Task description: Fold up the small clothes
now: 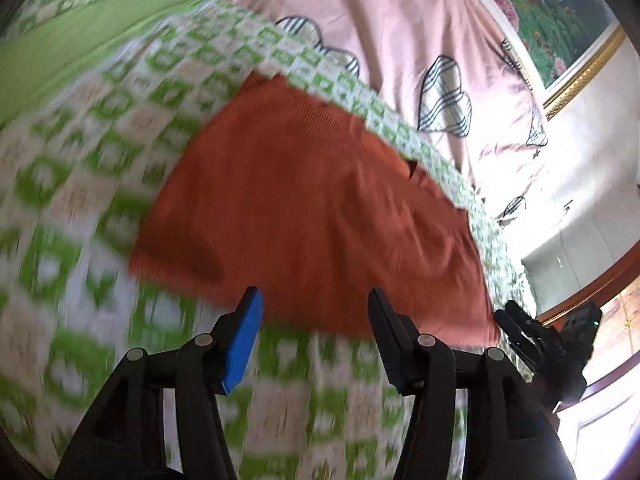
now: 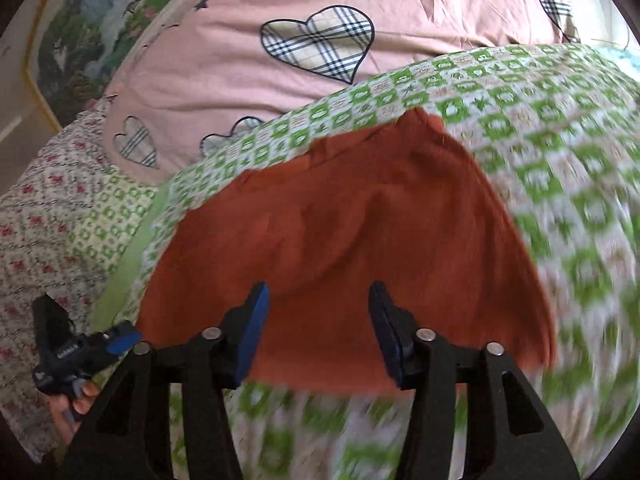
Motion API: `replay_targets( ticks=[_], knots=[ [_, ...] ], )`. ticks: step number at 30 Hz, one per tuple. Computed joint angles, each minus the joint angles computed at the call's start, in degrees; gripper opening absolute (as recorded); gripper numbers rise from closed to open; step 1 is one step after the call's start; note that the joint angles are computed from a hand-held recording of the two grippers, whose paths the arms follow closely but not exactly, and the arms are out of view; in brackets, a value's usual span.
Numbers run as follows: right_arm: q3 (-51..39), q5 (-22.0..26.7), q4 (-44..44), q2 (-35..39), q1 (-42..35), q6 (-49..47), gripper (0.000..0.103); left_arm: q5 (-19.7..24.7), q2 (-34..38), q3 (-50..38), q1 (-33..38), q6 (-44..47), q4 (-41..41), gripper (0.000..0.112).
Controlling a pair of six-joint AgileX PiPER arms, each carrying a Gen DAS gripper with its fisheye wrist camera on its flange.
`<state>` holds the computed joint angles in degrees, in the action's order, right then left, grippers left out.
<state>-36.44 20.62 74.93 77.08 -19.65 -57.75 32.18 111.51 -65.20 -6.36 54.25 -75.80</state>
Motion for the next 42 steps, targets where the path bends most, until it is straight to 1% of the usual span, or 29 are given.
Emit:
replay_targets(
  ticks=[2,5,9,14,16,17,21,25,26,28,29,30,31,32,33,35,39,41,42],
  knots=[
    [3.04,-0.03,0.71,-3.47,0.85,0.74,0.057,0.37,-0.91,2.6,0.39,1.05,-1.0,0.056],
    [6.35,-1.31,-0.75,-8.08,3.27,3.99,0.057,0.15,-1.49,5.71,1.15,4.43,-4.98,0.06],
    [8.11,-2.46,-5.6,-11.18,6.25,10.33,0.057,1.12,-0.29,6.72,2.75,5.34,-8.41,0.062],
    [9.2,-3.02,-7.22,-12.36,8.33,13.02,0.059,2.55,3.49,4.92,4.2,6.82,-13.78,0.062],
    [9.52,-3.25,-6.89,-12.27,8.6,12.85,0.06,1.96,4.8,2.99,3.8,6.69,-15.04,0.065],
    [9.81,-3.0,-5.18,-11.98,8.31,11.16,0.061,1.42,5.51,1.86,3.49,6.47,-15.41,0.066],
    [10.12,-2.4,-1.69,-10.38,7.48,7.79,0.061,-1.84,8.67,-3.16,2.24,5.1,-17.29,0.066],
    [9.66,-0.96,1.43,-8.33,5.81,3.41,0.061,-5.28,10.9,-7.73,1.01,2.35,-16.76,0.065],
    [9.53,-0.49,2.68,-7.84,5.18,1.79,0.061,-5.79,11.11,-8.25,0.83,1.97,-16.47,0.062],
    [9.26,0.44,4.36,-7.11,4.03,-0.47,0.061,-8.19,11.49,-9.89,-0.12,-0.06,-13.97,0.048],
    [8.98,1.09,5.48,-6.52,3.22,-2.12,0.061,-8.77,11.62,-10.33,-0.38,-0.95,-12.59,0.027],
    [8.81,1.28,5.97,-6.21,2.9,-2.84,0.061,-8.37,12.17,-11.65,-0.56,-3.08,-9.62,0.018],
    [8.3,2.06,6.57,-5.55,1.95,-4.1,0.061,-8.68,12.18,-12.2,-0.84,-4.32,-8.01,0.017],
    [7.87,2.92,7.17,-4.96,0.9,-5.42,0.061,-9.87,11.57,-12.09,-1.49,-4.62,-7.1,0.012],
    [7.68,3.07,7.17,-4.88,0.54,-5.54,0.061,-11.11,10.7,-11.83,-2.28,-4.13,-6.49,0.01],
    [6.64,5.16,7.63,-4.03,-2.14,-7.27,0.061,-13.88,8.56,-11.9,-4.65,-4.18,-3.85,0.009],
    [2.75,11.3,7.27,-0.49,-8.86,-9.12,0.061,-16.48,5.56,-14.59,-10.9,-4.99,2.86,0.008],
    [-0.93,14.64,5.0,2.42,-12.06,-7.73,0.061,-17.02,5.74,-17.55,-15.14,-8.63,9.67,0.007],
    [-2.92,16.36,3.81,4.04,-13.15,-6.81,0.061,-17.09,5.98,-18.41,-16.55,-9.52,11.41,0.007]
  ],
)
